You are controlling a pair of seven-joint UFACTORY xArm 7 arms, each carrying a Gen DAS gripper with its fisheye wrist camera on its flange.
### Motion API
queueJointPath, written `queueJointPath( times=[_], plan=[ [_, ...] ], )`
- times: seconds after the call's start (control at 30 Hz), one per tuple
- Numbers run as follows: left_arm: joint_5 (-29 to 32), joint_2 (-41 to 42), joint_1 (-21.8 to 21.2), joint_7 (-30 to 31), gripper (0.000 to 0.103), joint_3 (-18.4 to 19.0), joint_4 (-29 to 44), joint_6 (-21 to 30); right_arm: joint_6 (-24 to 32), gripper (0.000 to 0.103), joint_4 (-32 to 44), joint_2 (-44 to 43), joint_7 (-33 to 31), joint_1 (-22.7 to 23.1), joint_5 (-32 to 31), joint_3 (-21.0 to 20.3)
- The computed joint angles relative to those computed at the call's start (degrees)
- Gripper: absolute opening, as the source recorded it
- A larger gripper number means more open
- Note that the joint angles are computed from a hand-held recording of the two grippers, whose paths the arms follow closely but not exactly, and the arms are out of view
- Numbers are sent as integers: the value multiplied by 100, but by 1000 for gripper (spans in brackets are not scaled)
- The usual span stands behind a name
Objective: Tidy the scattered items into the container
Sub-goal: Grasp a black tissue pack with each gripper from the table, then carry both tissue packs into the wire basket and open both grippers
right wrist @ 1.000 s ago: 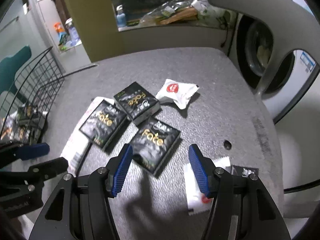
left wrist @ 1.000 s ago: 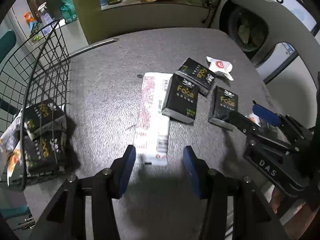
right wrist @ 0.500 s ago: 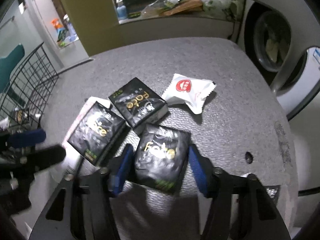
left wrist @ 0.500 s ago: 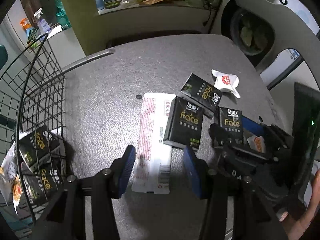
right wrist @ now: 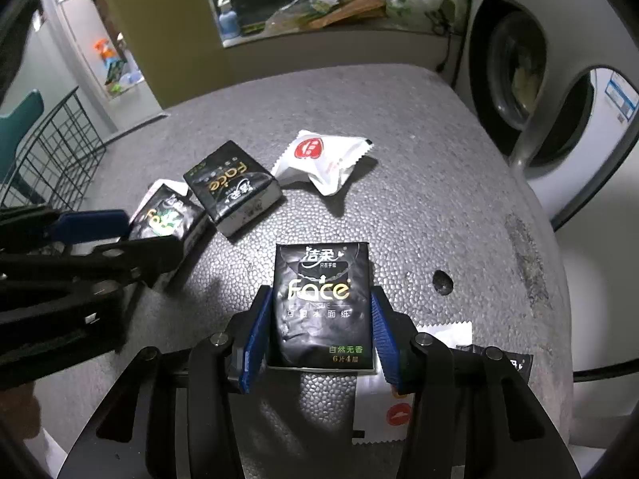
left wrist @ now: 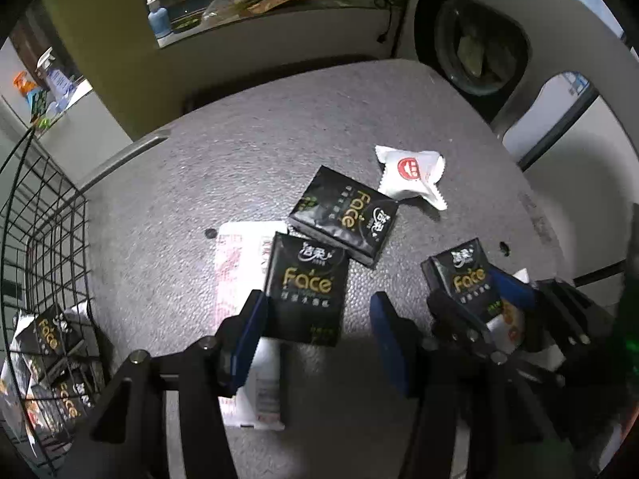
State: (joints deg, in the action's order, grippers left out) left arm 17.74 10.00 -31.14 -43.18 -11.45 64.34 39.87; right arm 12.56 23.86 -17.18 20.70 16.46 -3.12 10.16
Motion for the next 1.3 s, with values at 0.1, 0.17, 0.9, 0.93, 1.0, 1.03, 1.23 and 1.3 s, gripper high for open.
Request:
queueJointPath(
  times=[0.1,0.17,0.9,0.93,1.0,1.03,1.23,1.3],
  plan=[
    [338,86,-77,-187,59,61,71,147,-5,48,-25,-26,-1,12,11,-6],
    [423,122,-82,-194,59,74,122,216,-3,47,-32,-37,-21,53,68,-40],
    [-367,-942,314,238,19,-112,-846,-101,384,47,-167,-735,241,251,19,236],
    [-327,-964,324,193,21,-138,-883,-193,385,47,-190,-779,302,224,-20,277],
    [-353,-906,355,199,37,-159,-846,-271,388,47,-250,-861,386,145,-116,327],
    [-233,-862,351,65,51,-169,-835,-347,403,47,-275,-890,422,127,-141,329],
    [429,-345,160,-488,64,-163,-441,-149,334,48,-390,-921,123,276,8,12],
    [523,-134,78,-567,64,-109,-234,24,302,48,-409,-914,9,333,112,-88]
  ],
)
